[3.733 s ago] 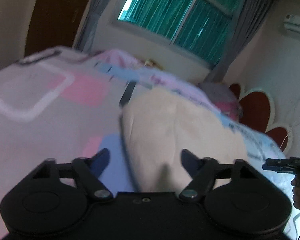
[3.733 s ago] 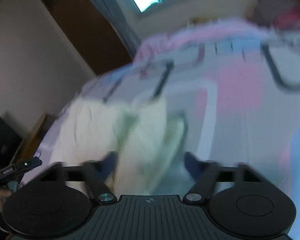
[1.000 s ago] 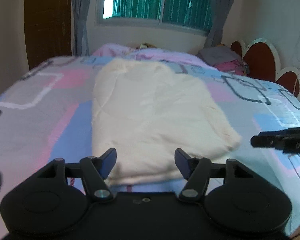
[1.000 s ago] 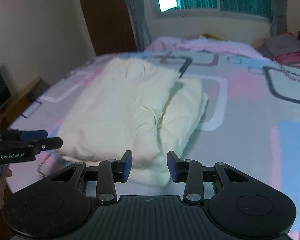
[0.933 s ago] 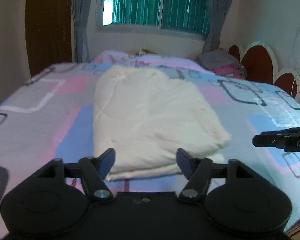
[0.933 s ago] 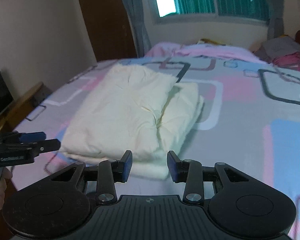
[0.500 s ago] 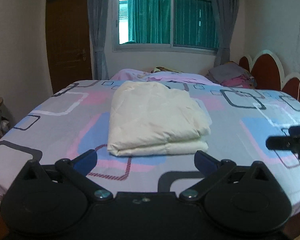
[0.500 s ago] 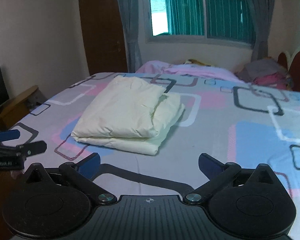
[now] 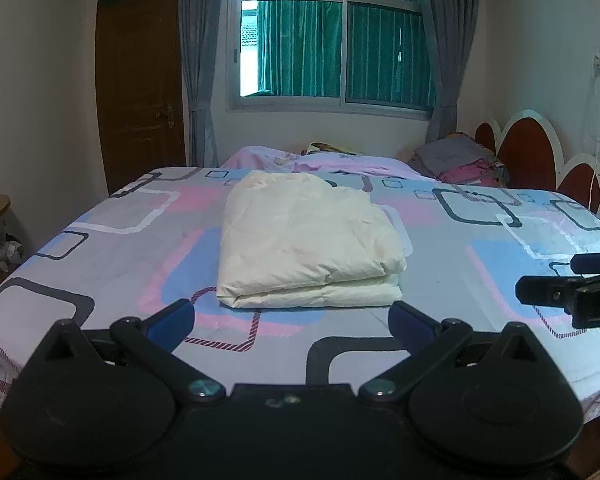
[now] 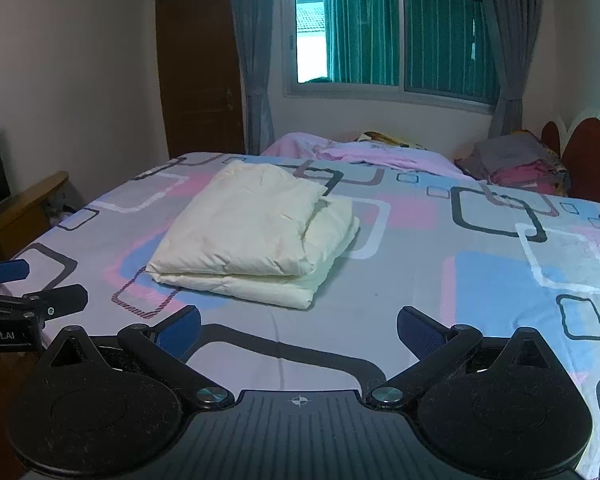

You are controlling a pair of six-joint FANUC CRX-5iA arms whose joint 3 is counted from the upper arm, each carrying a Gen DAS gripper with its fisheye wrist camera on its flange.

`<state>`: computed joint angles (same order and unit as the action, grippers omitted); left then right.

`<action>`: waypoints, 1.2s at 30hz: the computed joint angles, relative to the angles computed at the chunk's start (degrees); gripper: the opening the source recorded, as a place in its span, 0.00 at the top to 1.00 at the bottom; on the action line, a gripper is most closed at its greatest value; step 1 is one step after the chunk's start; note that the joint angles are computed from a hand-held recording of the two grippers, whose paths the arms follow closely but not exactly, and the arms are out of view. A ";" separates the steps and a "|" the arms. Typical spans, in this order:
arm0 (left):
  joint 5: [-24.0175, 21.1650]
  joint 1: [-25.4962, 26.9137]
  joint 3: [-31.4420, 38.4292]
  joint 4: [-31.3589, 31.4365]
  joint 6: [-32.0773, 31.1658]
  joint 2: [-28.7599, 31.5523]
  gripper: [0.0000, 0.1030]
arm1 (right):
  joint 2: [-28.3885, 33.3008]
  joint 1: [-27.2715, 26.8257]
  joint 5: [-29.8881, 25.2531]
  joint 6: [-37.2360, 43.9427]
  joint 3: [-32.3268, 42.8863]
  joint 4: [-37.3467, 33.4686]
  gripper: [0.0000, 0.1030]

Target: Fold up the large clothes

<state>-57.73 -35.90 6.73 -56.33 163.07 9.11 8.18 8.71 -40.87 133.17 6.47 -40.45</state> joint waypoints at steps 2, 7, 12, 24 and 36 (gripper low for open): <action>0.11 0.01 -0.04 -0.04 -0.15 -0.06 0.00 | -0.19 -0.31 -0.31 0.53 -0.03 -0.51 0.00; 0.29 -0.12 -0.30 -0.38 0.26 -0.17 0.00 | -0.30 -0.83 -0.78 1.35 0.16 -1.16 0.00; 0.60 -0.06 -0.33 -0.58 0.33 -0.23 0.00 | -0.29 -0.99 -1.02 1.35 0.32 -1.20 0.00; 1.30 0.47 -0.25 -0.20 -0.56 -0.29 0.00 | -0.28 -1.17 -1.41 1.09 0.57 -1.06 0.00; 1.95 0.85 -0.60 -0.27 -0.56 -0.48 0.00 | -0.46 -1.14 -1.51 1.23 0.52 -1.14 0.00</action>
